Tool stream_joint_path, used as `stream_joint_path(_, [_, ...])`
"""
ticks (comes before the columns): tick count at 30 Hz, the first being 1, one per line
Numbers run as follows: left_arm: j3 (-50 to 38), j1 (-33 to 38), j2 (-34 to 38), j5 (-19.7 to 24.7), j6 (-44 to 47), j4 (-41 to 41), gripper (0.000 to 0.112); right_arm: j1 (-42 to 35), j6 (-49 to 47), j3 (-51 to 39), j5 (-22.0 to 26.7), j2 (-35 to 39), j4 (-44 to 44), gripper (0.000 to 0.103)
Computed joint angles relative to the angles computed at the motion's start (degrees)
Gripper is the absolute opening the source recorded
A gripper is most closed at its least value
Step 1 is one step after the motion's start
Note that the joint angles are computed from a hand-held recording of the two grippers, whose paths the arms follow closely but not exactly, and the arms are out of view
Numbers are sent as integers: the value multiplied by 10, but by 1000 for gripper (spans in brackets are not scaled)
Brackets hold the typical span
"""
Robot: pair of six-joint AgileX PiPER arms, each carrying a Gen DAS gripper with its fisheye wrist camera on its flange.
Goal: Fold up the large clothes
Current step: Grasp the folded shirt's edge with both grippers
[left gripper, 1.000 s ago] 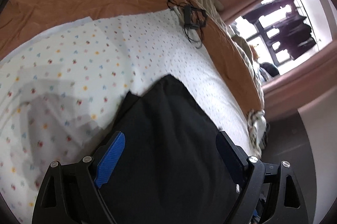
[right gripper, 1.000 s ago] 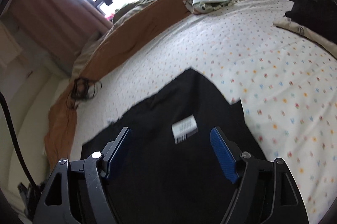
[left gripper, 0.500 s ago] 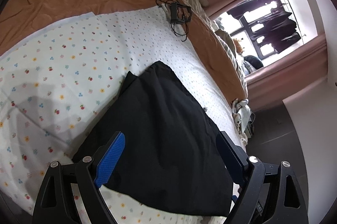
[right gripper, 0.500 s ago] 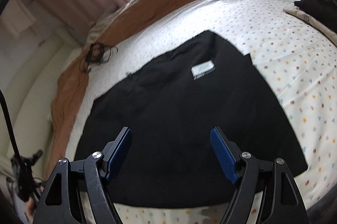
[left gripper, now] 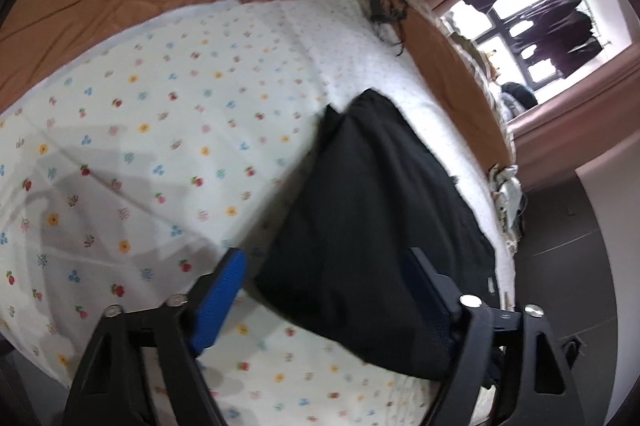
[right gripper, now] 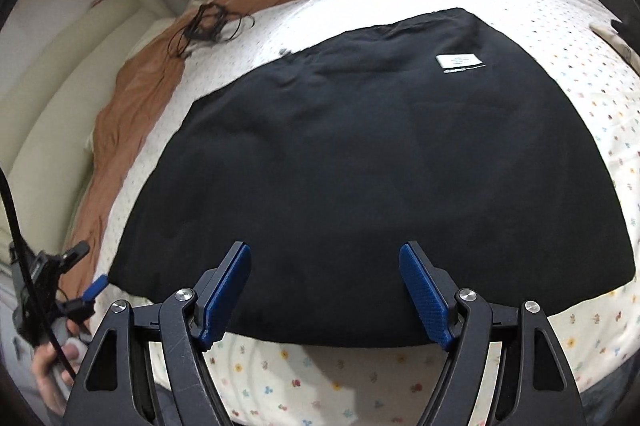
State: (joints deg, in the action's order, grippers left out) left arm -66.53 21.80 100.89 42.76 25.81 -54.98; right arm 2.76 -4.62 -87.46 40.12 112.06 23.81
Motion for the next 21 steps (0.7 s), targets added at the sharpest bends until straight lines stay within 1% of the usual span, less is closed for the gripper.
stream_joint_path(3, [-11,-8,23,-7,-20,36,68,3,5,0,1,2,-5,77])
stream_joint_path(4, [-12,-14,28,-14,-30,53,63,3,10,-3,5,4,-9,77])
stream_joint_path(5, [-13,-19,33,-22,-41,68,54,5,15,-5,9,7,-14,77])
stream_joint_path(6, [-11,-20,41,-21,-33,59,50,9,21,-9,14,11,-23,77])
stream_joint_path(7, [-8,-19,43,-20,-23,46,38,12,23,-12,18,14,-31,77])
stream_joint_path(8, [-2,-18,44,-18,-7,30,30,16,27,-15,21,16,-40,77])
stream_joint_path(11, [7,-29,32,-34,-14,51,26,37,45,-29,35,24,-77,77])
stream_joint_path(14, [8,-24,33,-22,-18,54,22,52,40,-43,46,26,-83,75])
stream_joint_path(18, [7,-21,27,-11,-28,59,22,65,44,-63,59,34,-102,73])
stream_joint_path(20, [1,-18,30,-1,-35,54,22,68,59,-81,73,52,-126,67])
stream_joint_path(21, [-2,-16,34,6,-36,50,22,69,69,-89,79,62,-137,62])
